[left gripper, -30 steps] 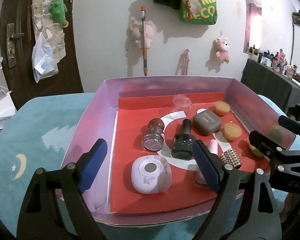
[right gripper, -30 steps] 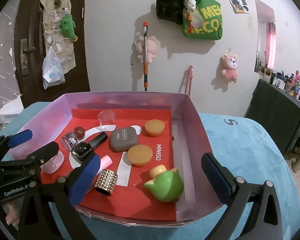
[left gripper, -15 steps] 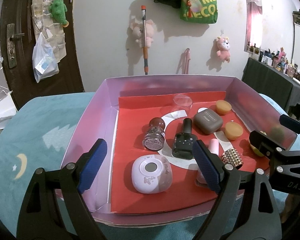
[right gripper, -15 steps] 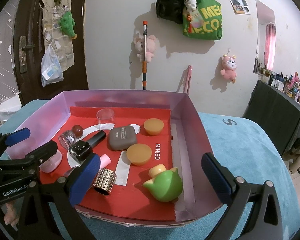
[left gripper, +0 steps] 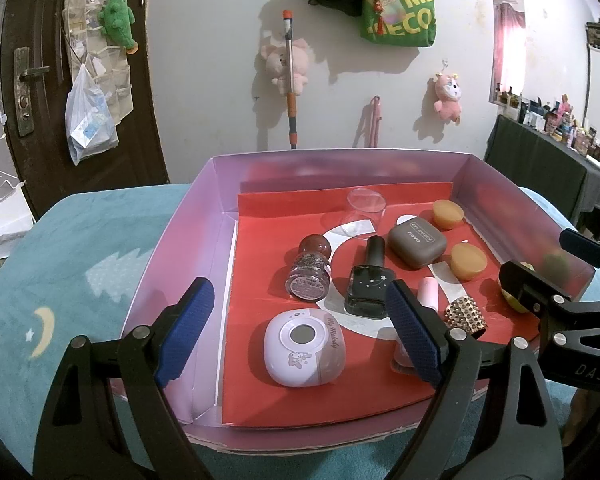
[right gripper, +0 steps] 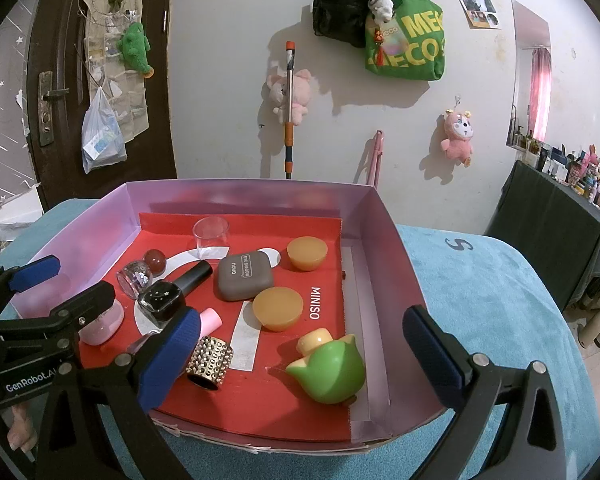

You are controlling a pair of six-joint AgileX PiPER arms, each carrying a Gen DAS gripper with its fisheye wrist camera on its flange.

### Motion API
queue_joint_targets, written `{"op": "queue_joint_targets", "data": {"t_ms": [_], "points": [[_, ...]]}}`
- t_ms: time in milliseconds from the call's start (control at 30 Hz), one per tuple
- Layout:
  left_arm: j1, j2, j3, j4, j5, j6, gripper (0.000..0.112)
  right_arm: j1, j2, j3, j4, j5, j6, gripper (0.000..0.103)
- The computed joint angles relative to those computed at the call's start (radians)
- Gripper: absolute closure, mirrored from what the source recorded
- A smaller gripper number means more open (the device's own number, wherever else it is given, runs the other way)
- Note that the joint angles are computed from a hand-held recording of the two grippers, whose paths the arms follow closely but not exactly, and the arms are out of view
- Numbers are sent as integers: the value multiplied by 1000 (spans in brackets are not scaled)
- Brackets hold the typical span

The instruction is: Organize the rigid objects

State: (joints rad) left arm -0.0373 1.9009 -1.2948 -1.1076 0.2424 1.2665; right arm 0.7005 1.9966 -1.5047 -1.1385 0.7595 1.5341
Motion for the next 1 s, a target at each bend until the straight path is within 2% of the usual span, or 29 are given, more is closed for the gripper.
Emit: {"op": "queue_joint_targets", "data": {"t_ms": [1000], "points": [[-1,0,-4,25,1,-25,24,1,1,-3,3,3,-4,0]]}}
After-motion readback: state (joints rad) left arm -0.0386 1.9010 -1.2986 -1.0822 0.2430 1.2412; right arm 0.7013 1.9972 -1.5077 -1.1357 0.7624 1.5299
